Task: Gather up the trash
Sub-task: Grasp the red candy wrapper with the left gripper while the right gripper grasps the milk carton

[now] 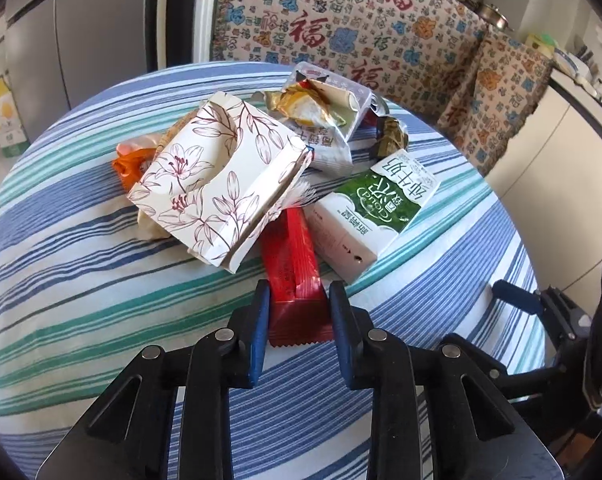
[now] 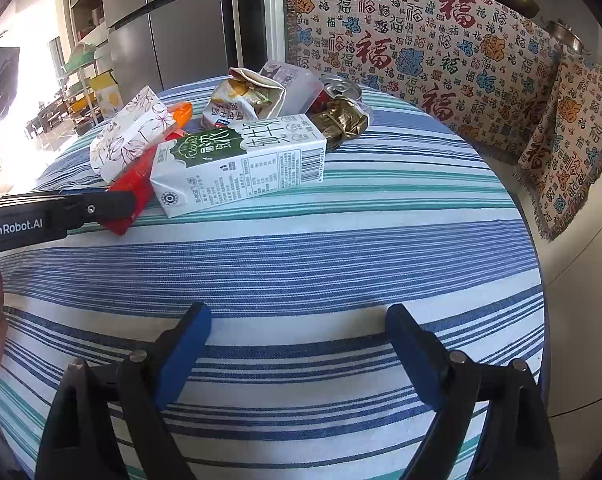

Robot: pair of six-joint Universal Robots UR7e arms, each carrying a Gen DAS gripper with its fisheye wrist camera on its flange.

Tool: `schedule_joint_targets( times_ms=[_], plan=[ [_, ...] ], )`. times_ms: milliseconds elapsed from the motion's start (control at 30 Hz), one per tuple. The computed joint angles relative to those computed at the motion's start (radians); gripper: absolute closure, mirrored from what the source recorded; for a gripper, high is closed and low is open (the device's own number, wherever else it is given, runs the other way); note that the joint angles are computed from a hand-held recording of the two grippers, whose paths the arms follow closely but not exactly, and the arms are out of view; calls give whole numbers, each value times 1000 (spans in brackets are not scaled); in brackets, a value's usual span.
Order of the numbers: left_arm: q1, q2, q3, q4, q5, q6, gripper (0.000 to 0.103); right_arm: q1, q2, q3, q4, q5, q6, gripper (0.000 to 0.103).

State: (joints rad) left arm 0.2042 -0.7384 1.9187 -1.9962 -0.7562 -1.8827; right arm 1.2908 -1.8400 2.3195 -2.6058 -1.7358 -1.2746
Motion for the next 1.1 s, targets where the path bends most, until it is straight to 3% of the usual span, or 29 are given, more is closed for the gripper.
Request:
schedule_joint_targets(
  times_ms=[200,367,433,467,567,600,700,833,900,1000,1100],
  plan=[
    [-102,6,4,27,-78,-69,76,-4,-4,0,3,4,-4,12],
    [-185,37,-34,130,-154,-152,76,5,0,-3,4,-11,6,12],
    [-200,49,-55,179,-159,-169,74,35,14,-21,22,-55,61,12],
    [-203,54,-68,215,-156,-181,68,49,15,-38,52,-47,107,12],
    [-199,58,-75,260,-138,-193,37,125,48,-101,121,-40,308,12],
    [-195,56,-71,260,-131,-198,33,155,71,-127,153,-39,386,12],
    [-181,51,-49,223,-127,-184,33,254,170,-170,141,-122,592,12],
    [-176,65,-59,277,-140,-203,33,345,302,-174,51,-323,756,11],
    [-181,55,-41,269,-147,-221,33,365,348,-167,13,-409,795,7],
    [-187,37,-12,258,-153,-249,33,350,337,-164,34,-392,814,3],
    [-193,27,-1,256,-154,-263,34,345,312,-172,89,-393,725,5]
  ],
)
